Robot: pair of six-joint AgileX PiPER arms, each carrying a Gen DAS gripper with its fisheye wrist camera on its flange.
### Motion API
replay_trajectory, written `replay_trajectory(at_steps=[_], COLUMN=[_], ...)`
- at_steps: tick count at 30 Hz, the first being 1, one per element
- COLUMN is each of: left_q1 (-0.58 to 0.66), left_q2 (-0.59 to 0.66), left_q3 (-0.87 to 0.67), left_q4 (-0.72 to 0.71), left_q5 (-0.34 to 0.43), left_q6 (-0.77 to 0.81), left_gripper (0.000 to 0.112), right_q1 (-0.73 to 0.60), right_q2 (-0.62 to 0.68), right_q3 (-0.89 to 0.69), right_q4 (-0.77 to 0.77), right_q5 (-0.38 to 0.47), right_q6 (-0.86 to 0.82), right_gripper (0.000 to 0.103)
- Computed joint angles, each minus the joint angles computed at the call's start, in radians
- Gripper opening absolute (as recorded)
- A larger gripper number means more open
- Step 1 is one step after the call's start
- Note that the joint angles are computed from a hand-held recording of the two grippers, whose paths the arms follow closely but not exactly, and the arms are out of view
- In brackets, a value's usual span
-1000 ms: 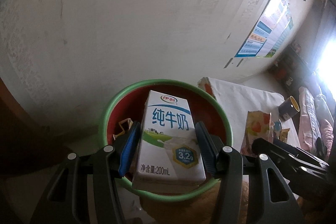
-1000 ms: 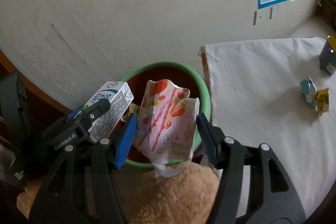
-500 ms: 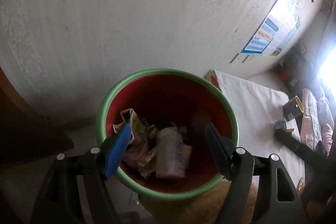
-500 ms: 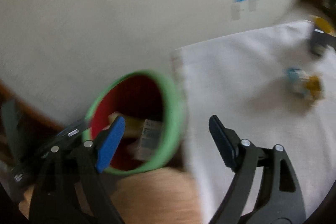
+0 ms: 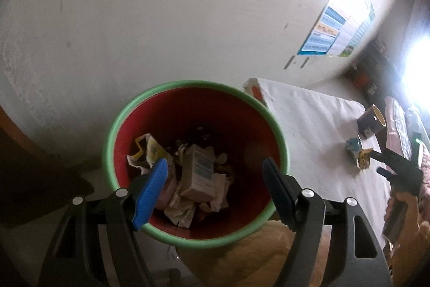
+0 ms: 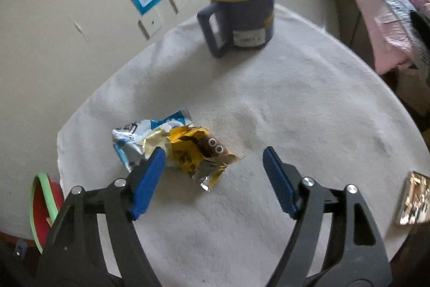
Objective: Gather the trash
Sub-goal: 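Grasp the yellow snack wrapper on the table with the right tool, then grasp the blue-white wrapper with the left tool while the right tool holds the yellow wrapper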
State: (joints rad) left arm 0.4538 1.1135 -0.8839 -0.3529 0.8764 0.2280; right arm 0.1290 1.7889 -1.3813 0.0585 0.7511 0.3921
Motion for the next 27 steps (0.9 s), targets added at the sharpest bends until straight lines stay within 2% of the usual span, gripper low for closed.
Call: replay_trajectory(at_steps=[1,2,4,5,7,10,13,15,18,21,23,27], left_q1=[-0.024,-0.049,-0.107,-0.140,-0.226,-0.363,-0.538,-0.643,-0.783,-0.846,-0.878,-0.926], left_q2=[-0.002,-0.006,-0.008,-0.012,-0.013,0.006,0.061,0.123,0.270,0.427,0.523,0.707], left_q3=[-0.006,-0.011,-0.022,-0.025,-0.040,-0.068,-0.104,-0.137,-0.232,-0.363,-0.452,-0.648], left_q4=[0.014,0.025,0.045,0.061,0.099,0.129,0.187,0.218,0.299,0.306,0.336,0.419], left_q5=[0.003,0.009,0.010,0.009,0.005,-0.014,-0.065,-0.104,-0.164,-0.168,-0.175,-0.095], left_q6=[-0.022,-0.044,-0.086,-0.110,-0.171,-0.254,-0.352,-0.398,-0.494,-0.523,-0.560,-0.653], left_gripper=[0.070,0.070,0.070,0.070,0.070,0.070,0.070,0.070,0.070,0.070,0.070,0.069], right_q1=[-0.006,-0.013,-0.032,-0.042,-0.056,-0.079,-0.092,-0.095,-0.069,-0.057,-0.052,-0.061], right_q2=[0.026,0.043,0.055,0.050,0.015,-0.102,-0.271,-0.394,-0.570,-0.701,-0.730,-0.749], right_q3=[-0.022,-0.026,-0.013,0.002,0.042,0.160,0.331,0.458,0.617,0.735,0.758,0.771], right_q4=[0.029,0.059,0.136,0.178,0.233,0.307,0.350,0.362,0.305,0.290,0.290,0.330], right_q5=[0.015,0.016,-0.008,-0.025,-0.037,-0.073,-0.093,-0.097,-0.077,-0.050,-0.048,-0.071], right_q6=[-0.036,-0.065,-0.117,-0.150,-0.211,-0.309,-0.385,-0.420,-0.379,-0.352,-0.363,-0.432], right_gripper=[0.065,0.053,0.045,0.036,0.030,0.029,0.029,0.029,0.029,0.029,0.029,0.029])
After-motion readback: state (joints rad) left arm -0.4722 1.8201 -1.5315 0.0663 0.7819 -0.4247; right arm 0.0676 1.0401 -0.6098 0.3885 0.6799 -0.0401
